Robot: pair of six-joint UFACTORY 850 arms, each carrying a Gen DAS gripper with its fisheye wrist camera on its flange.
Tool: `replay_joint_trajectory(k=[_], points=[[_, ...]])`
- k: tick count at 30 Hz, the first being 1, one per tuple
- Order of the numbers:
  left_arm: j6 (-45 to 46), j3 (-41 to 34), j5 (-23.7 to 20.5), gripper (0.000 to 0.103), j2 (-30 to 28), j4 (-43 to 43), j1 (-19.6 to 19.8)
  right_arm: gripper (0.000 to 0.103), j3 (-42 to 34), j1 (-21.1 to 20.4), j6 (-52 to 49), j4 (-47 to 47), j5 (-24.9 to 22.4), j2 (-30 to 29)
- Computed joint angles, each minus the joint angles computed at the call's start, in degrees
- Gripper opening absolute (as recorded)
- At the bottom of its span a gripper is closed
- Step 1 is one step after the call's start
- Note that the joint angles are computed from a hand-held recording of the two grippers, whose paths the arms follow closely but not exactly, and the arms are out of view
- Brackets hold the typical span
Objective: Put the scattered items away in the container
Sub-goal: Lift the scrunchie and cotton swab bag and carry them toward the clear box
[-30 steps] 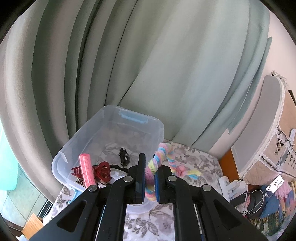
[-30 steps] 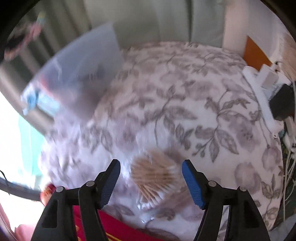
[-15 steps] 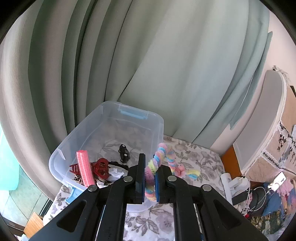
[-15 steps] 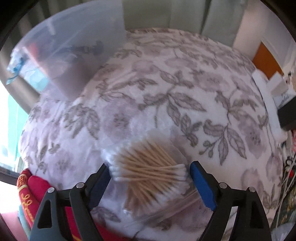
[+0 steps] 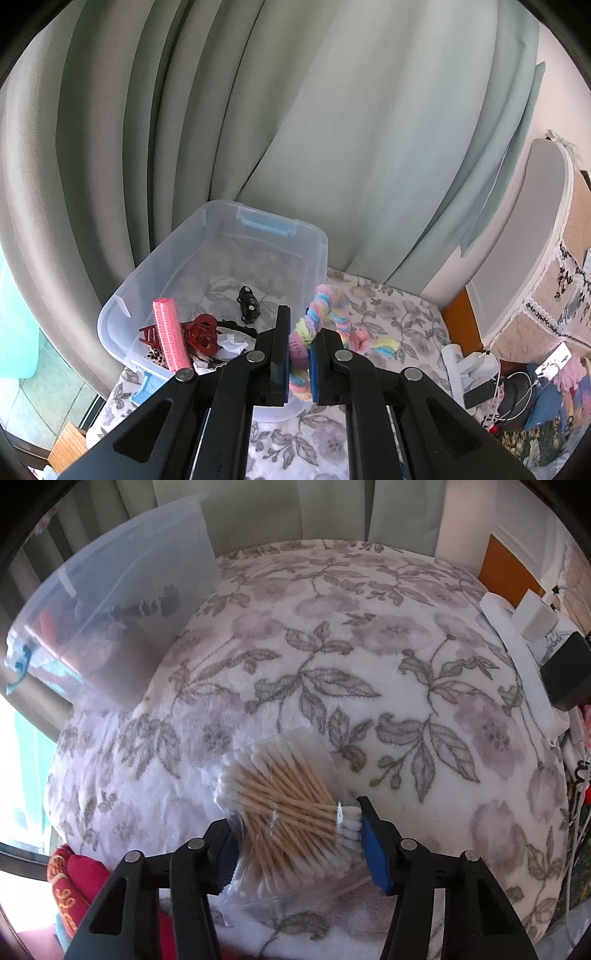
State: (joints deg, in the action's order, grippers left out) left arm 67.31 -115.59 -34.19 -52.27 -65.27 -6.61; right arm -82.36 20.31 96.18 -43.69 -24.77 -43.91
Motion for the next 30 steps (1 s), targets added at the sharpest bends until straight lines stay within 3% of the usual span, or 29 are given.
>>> replay_joint_trajectory(k=[7, 14, 22, 30], points=[[-0.2, -0.5, 0.0, 0.008, -0.1, -0.6, 0.3, 0.059, 1.9, 0.0, 13.0, -10.8, -1.3, 3.3], [-1.1, -1.6, -0.7, 0.008, -0.6, -0.7, 0.7, 0.059, 1.7, 0.9, 25.7, -25.3, -5.9, 7.7], [-1.2, -3.6, -1.7, 0.008, -1.5, -2.8, 2.1, 0.059, -4.0, 2.2, 31.1, -38.3, -11.4, 10.1], [-2.8, -7.1, -1.9, 0.008, -3.4, -3.8, 3.6, 0.059, -13.8, 3.8, 27.9, -44.1, -11.8, 7.1]])
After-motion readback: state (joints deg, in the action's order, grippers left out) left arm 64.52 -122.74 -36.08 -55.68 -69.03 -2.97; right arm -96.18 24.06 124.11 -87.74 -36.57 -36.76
